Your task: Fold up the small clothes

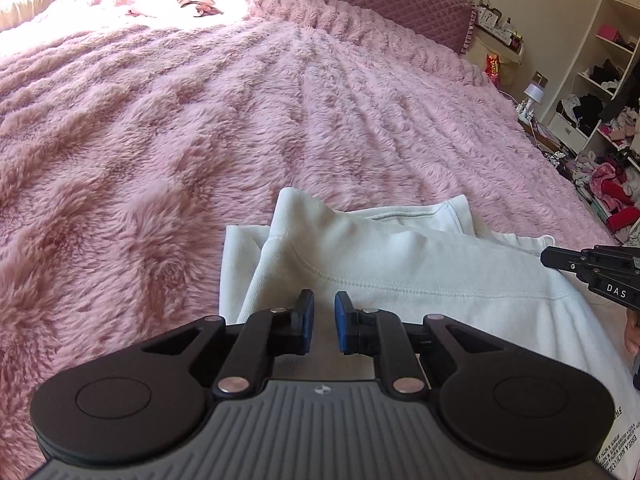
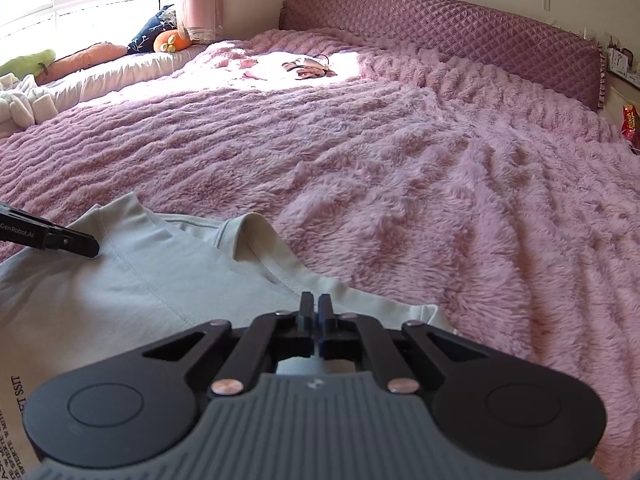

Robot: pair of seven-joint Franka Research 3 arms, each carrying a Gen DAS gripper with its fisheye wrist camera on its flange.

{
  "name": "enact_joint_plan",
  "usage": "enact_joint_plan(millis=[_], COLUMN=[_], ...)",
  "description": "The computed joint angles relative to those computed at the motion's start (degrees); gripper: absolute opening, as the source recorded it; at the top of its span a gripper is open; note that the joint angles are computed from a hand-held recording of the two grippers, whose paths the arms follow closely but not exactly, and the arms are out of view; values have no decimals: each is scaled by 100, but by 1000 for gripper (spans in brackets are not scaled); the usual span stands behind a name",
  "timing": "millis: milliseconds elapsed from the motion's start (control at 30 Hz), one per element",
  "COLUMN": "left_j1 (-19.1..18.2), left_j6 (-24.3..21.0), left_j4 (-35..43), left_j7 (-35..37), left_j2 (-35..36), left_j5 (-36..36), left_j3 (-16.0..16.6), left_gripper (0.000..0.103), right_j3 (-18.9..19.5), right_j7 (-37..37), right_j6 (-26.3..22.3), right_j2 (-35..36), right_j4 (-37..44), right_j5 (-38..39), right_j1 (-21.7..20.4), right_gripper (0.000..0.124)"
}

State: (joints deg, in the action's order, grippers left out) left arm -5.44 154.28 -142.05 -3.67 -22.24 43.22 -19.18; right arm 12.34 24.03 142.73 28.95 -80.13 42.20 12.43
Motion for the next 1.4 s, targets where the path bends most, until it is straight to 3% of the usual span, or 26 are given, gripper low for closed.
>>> enact_joint_plan(millis=[67,233,367,500,600,733,967,1200,1267,1300,1400], left_j1=[2,-50,180,59,-84,-238,-296,-209,-249,-278,-491], left_j6=[6,158,266,318,274,50,105,199,47,-66,-428], left_j4=[-23,-118,-241,-295,-255,-165,-365,-394,-331,-288,-153], left_j7=[-10,163,-319,-317,-173,58,-24,-3,-46,-45,127], left_j2=[-2,-89,-492,-739,-714,-541,-541,-402,-450,-497,-685], left_j5=[-58,-384,-47,41,-66,-270,-528,-580,-659,-679,-778], left_j3=[49,198,-173,-356,-384,-344,-164,-203,-224,-248,-281], left_gripper=[10,8,20,23,26,26,26,26,26,26,27], right_j3=[-189,77,112,-192,-476,-546,-691,-590,-599,-562,-406], right_j7=[429,273,-185,-828,-581,-527,365,787,1044,1049,510], right_j6=[25,582,397,308,237,239,868,1174,1246,1279,1099], right_j2=[114,-204,-845,-1340,-1347,-1273,-981,-1038,-1168,-1270,-1815], right_j4=[60,-386,-932,-1428,-1480,-1521,-1606,-1798,-1882,-1963,-2340], right_j5=[-402,190,926,1389,1262,1359,402,111,-24,32,660], right_j1=[209,-66,-481,-636,-620,-667,-401,-421,-375,-396,-547], right_gripper=[0,3,3,3,6,6,2,3,15,28,32])
